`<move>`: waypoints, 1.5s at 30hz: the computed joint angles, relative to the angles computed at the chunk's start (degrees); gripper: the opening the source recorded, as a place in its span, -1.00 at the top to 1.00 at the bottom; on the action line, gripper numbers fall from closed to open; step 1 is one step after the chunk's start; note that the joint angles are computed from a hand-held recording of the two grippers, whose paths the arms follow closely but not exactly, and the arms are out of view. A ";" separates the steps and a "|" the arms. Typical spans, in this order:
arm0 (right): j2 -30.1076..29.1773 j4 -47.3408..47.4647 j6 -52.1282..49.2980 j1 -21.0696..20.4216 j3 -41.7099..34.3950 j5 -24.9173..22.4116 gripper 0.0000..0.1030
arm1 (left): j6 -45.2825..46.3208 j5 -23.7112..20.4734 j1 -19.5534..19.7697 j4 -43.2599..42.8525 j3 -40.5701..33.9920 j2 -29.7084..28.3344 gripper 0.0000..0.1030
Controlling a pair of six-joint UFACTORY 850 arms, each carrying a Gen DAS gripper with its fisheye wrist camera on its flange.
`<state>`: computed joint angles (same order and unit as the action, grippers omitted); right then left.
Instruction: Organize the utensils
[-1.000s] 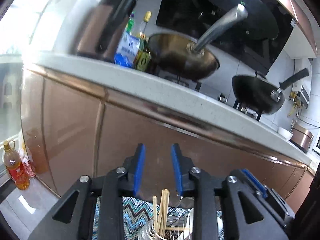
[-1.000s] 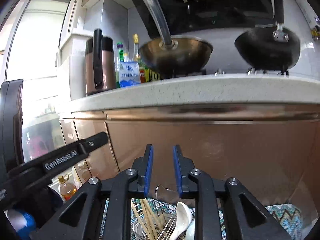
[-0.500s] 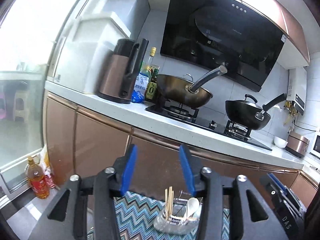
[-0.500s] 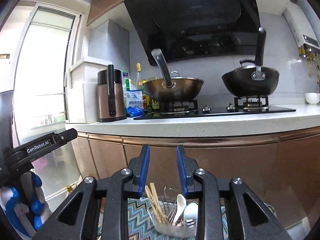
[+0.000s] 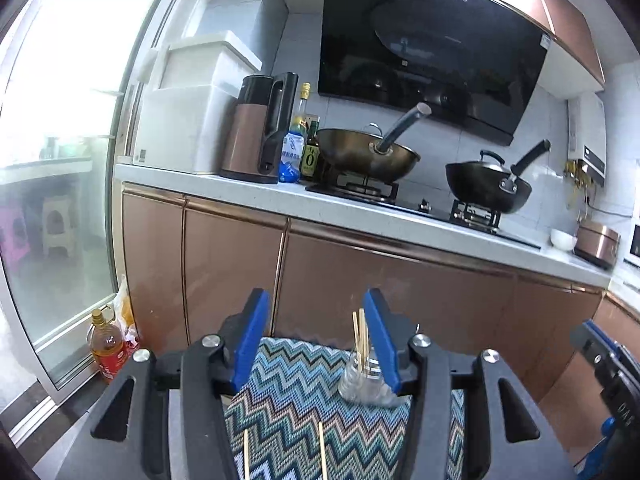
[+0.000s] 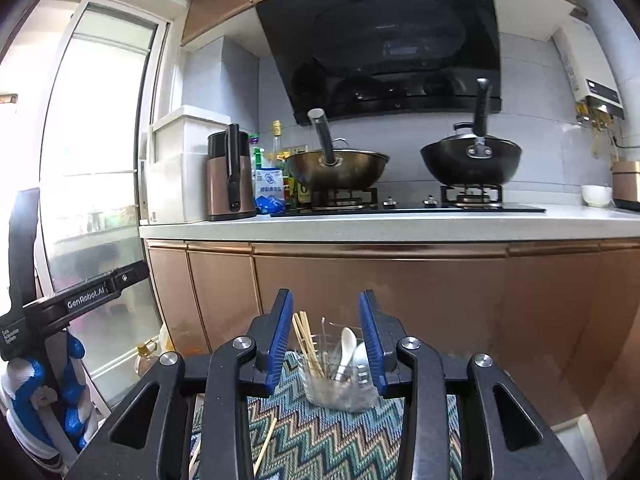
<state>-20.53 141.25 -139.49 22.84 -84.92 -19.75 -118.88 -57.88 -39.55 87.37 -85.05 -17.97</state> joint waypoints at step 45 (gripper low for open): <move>11.72 33.02 -28.51 -2.50 16.15 -4.59 0.12 | 1.29 -14.47 -8.60 -0.95 2.26 -0.36 0.02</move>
